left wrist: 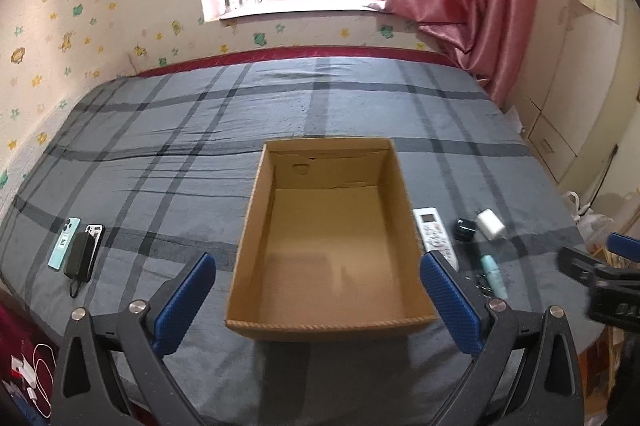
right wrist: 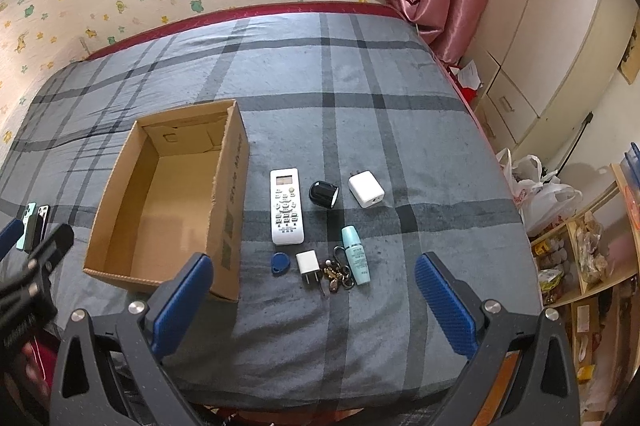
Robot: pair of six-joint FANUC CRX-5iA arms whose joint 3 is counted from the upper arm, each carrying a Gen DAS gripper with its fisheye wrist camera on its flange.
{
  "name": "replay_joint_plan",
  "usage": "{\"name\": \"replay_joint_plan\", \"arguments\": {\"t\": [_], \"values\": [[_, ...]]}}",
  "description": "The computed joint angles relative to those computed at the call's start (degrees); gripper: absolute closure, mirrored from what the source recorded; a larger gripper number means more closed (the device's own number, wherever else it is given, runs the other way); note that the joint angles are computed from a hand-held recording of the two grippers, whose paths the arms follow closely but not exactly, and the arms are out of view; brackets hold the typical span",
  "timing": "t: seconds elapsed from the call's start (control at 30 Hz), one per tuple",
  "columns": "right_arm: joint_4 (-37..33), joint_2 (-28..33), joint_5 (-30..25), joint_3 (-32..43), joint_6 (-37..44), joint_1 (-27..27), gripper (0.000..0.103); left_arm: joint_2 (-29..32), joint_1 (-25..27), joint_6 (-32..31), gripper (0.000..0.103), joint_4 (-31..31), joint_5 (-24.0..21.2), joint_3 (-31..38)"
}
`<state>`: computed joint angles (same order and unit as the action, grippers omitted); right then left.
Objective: Organize rigid objects
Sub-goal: 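Grasp the cardboard box wall with the left gripper while the right tool approaches the items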
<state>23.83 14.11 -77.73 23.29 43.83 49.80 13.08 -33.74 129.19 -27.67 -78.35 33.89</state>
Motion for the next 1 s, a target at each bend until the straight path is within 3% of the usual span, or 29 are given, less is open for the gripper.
{"name": "replay_joint_plan", "arguments": {"t": [0.47,0.87,1.0], "values": [[-2.51,6.49,-0.46,4.72,3.49,-4.25,0.000,2.92,10.51,-8.45,0.000,7.36,7.01,-5.88],[-4.93,11.91,-2.66,10.03,7.37,-6.35,0.000,8.77,16.23,-14.50,0.000,12.36,7.00,-5.57],[-5.13,13.71,-4.56,12.84,8.12,-6.66,0.000,10.03,16.80,-16.57,0.010,12.58,6.71,-5.10]]}}
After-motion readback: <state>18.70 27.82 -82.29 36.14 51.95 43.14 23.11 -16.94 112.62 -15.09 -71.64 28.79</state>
